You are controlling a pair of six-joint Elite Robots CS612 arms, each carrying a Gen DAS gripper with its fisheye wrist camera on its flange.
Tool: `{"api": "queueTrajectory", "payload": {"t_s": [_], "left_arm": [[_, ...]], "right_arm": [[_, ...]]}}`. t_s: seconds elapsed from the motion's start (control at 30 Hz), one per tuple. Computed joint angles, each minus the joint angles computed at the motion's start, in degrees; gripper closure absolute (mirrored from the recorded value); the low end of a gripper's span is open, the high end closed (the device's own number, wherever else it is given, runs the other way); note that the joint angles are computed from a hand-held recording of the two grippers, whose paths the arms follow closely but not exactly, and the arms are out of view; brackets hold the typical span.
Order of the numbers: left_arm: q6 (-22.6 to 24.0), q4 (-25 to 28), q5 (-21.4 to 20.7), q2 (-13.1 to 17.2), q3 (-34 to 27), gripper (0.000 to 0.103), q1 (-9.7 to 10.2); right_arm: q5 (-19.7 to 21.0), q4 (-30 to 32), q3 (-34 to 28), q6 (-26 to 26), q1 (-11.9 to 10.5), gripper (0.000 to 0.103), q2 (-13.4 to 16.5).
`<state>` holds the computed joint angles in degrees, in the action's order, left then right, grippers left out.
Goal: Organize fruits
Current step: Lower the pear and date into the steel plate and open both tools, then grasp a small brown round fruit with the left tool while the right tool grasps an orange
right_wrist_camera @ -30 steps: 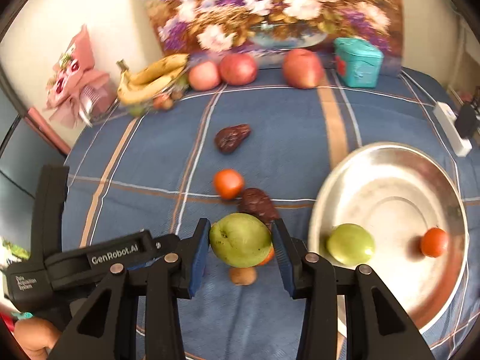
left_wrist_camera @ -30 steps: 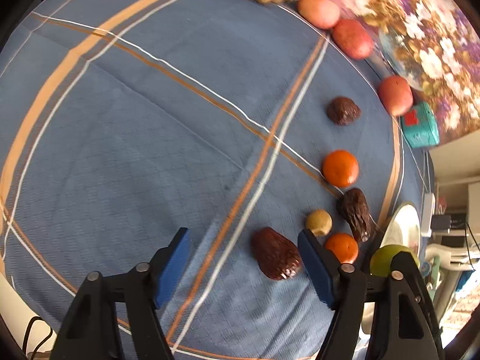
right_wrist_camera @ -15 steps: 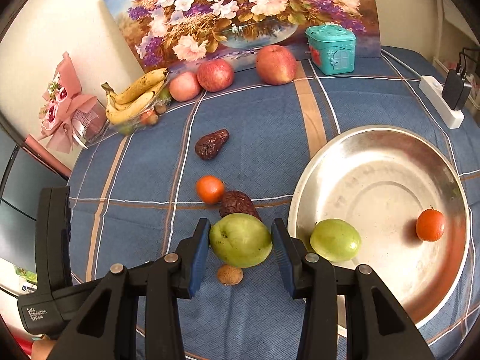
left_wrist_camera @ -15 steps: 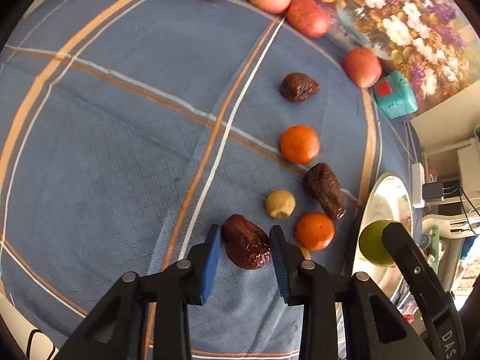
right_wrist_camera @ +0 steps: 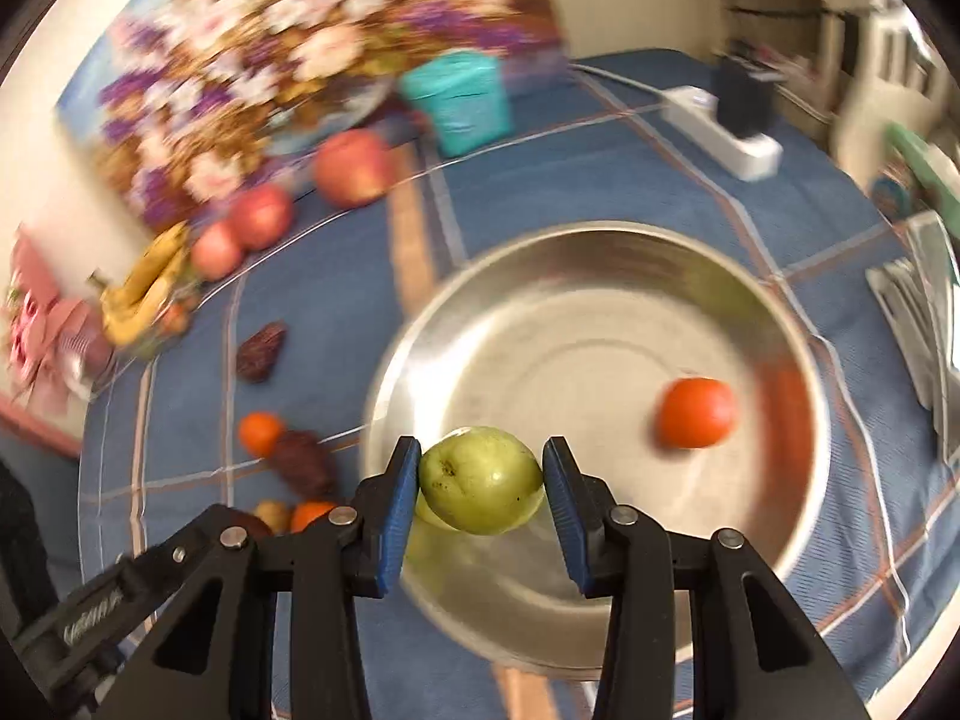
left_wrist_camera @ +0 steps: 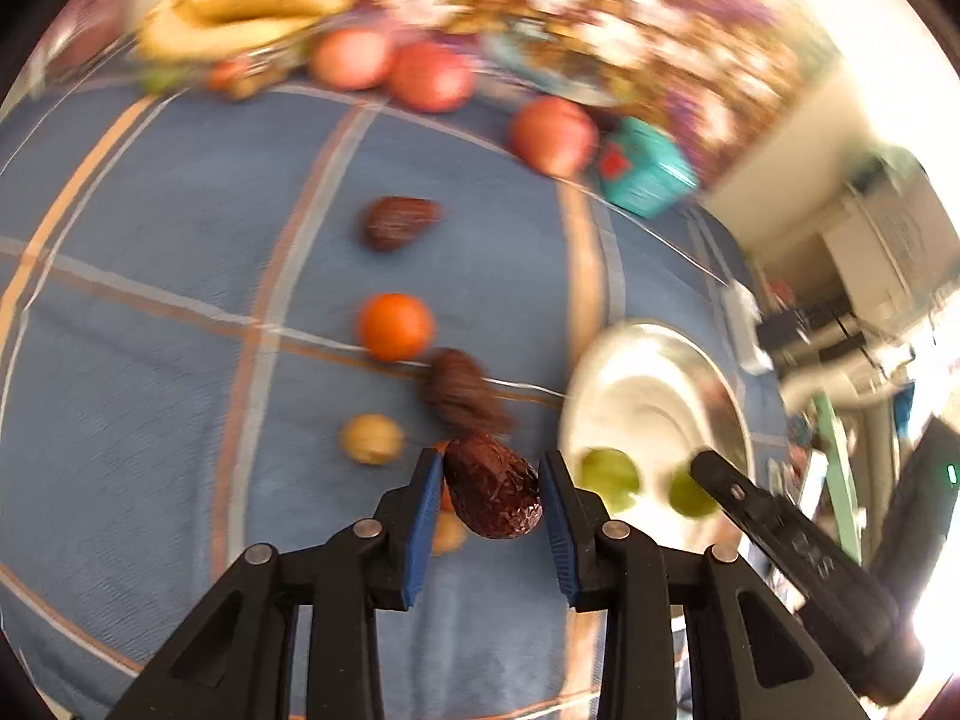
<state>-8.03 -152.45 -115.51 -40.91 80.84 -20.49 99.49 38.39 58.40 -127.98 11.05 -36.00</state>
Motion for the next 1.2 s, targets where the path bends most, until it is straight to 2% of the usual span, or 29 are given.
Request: {"api": "queueTrajectory", "payload": {"t_s": [0.27,0.37,0.47,0.6,0.93,1.0,1.13,1.2], "left_arm": [[13.36,0.25,-2.13,-1.82,3.27,0.068,-3.36],[16.38,0.24,-1.27,-2.25,4.13,0.068,-4.08],[17.0,0.47,-0.72,-2.18,4.1,0.066,-4.26],[16.17,2.57,-1.17,-1.72,3.05,0.062,-3.93],[11.63,2.22,-0.95,-1.17,2.28,0.058,-2.9],[9.31,1.47,1.75,-1.17,2.22,0.046,-2.81],[4.67,0.64,9.18,-1.09,1.89,0.044,-2.63],[2.03,0.53,14.35,-1.03,1.7,0.038,-2.57]], "right_arm": [[2.41,-0.39,3.46,3.74,-0.74,0.059,-1.69],[1.89,-0.38,3.74,3.93,-0.93,0.059,-1.78],[1.73,0.54,3.07,3.99,-0.94,0.059,-1.31],[1.37,1.25,2.77,4.3,-0.96,0.059,-0.99],[2.19,1.08,2.61,3.92,-0.81,0.059,-1.05],[2.07,1.06,2.46,3.54,-0.77,0.059,-0.99],[1.64,1.71,1.34,1.84,-0.56,0.059,-0.41],[1.67,2.26,0.54,0.72,-0.32,0.059,-0.02]]}}
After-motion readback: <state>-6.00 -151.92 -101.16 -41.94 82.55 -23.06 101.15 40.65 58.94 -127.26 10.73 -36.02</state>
